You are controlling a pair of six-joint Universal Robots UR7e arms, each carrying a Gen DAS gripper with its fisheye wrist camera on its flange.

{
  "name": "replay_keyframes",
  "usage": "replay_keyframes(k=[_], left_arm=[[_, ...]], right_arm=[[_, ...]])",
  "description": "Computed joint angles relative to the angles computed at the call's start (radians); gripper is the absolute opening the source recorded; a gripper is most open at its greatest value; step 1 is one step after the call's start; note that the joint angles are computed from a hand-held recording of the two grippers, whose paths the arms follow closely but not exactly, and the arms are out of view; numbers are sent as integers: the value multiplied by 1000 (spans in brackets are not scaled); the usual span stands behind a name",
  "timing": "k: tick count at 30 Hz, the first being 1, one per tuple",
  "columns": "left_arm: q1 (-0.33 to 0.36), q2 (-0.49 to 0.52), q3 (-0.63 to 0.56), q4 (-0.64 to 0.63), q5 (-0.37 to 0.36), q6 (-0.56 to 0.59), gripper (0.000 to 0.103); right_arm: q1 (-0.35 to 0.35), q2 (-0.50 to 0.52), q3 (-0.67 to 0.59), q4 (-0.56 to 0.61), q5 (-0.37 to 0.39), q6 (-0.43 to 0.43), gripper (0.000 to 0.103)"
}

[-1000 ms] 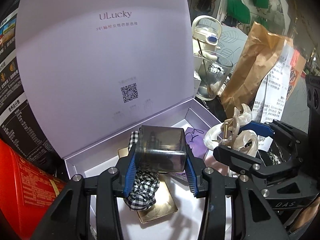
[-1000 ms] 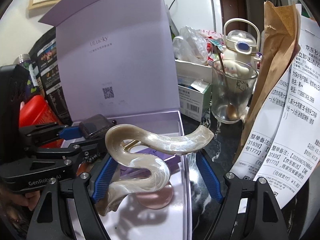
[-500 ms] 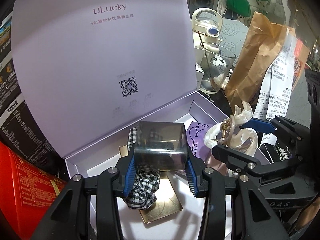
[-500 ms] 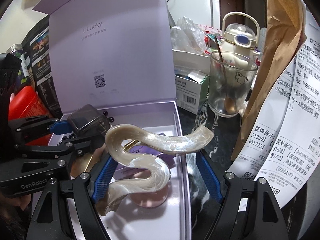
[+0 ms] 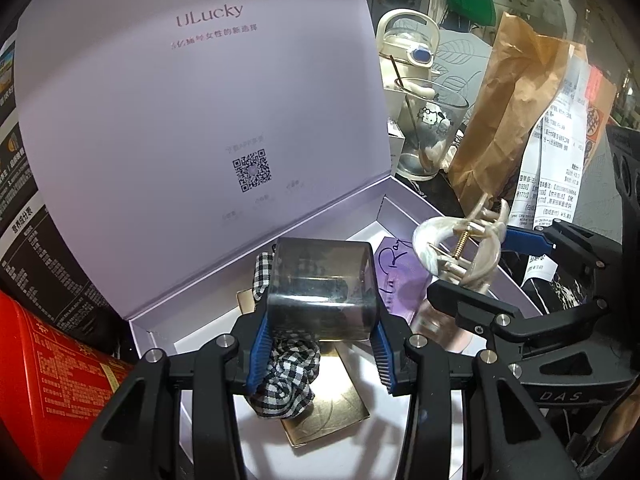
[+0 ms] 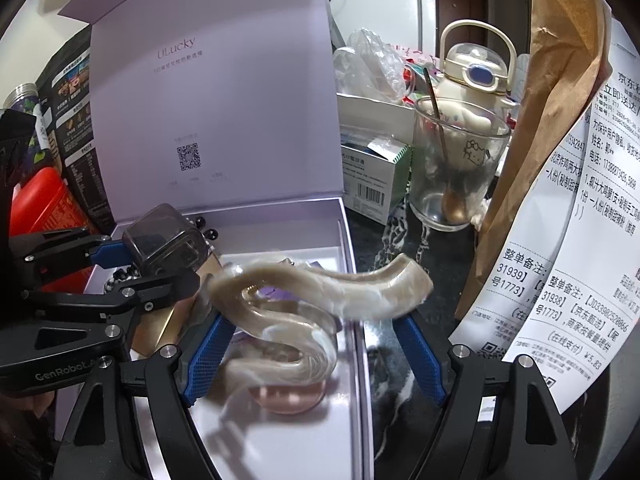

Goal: Organize rigid objects
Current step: 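Open the left tool to drop the case while the right tool releases the clip in the box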

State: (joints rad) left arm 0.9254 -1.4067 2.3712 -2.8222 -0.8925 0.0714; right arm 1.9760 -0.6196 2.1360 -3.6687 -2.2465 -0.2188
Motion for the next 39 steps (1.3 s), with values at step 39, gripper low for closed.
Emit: replay_keyframes(k=[39], left_arm=[[-35,-22,0,21,74,-46,43]], right_arm=[[42,-27,17,-71,-99,-25,93]])
